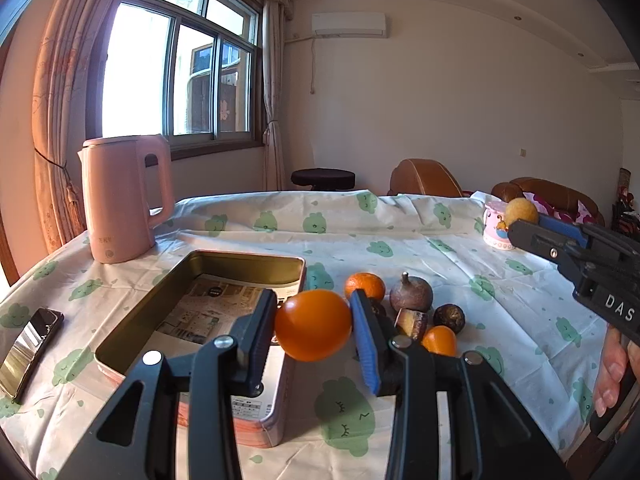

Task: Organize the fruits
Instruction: 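Carry the orange with the left tool while the right tool carries the kiwi toward the tin box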

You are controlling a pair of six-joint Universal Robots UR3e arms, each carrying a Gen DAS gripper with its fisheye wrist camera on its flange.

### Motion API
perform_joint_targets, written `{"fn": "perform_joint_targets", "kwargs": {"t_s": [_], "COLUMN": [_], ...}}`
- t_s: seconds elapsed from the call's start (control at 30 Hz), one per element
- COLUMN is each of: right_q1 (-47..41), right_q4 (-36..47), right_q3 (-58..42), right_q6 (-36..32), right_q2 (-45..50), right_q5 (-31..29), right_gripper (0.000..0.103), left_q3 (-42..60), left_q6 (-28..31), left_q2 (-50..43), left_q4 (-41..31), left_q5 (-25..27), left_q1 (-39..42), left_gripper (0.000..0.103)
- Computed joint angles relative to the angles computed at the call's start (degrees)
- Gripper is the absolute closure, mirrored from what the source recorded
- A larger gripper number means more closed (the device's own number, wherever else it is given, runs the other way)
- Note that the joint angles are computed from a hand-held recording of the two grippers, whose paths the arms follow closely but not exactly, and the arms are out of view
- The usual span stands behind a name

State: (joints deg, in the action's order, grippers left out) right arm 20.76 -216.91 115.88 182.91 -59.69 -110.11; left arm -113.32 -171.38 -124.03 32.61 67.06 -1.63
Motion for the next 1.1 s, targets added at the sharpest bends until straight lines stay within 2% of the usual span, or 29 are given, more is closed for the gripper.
{"fn": "perform_joint_targets", "kwargs": {"t_s": [0.5,0.77,1.1], "right_q1": [2.05,2.9,2.88], "right_q4": [15.28,23.44,30.06], "right_q3": [-19.6,-31.53,-42.62], "right_q6": [-3.13,-4.74,-5.01], "right_q2": [5.11,9.9,16.01], "right_q5": [3.7,5.39,6.9], "right_gripper": [0.074,0.074,0.074], "left_q3": [4.5,8.94,13.27], "left_q6": [1.14,2.28,3.55], "left_q2": [-0.99,-2.64,-4.23], "left_q4": [-4.56,-9.27,-13.13], "left_q5": [0.04,0.78,2.0], "left_q1": [3.96,5.4,6.38], "left_gripper": [0.064,0.064,0.064]}}
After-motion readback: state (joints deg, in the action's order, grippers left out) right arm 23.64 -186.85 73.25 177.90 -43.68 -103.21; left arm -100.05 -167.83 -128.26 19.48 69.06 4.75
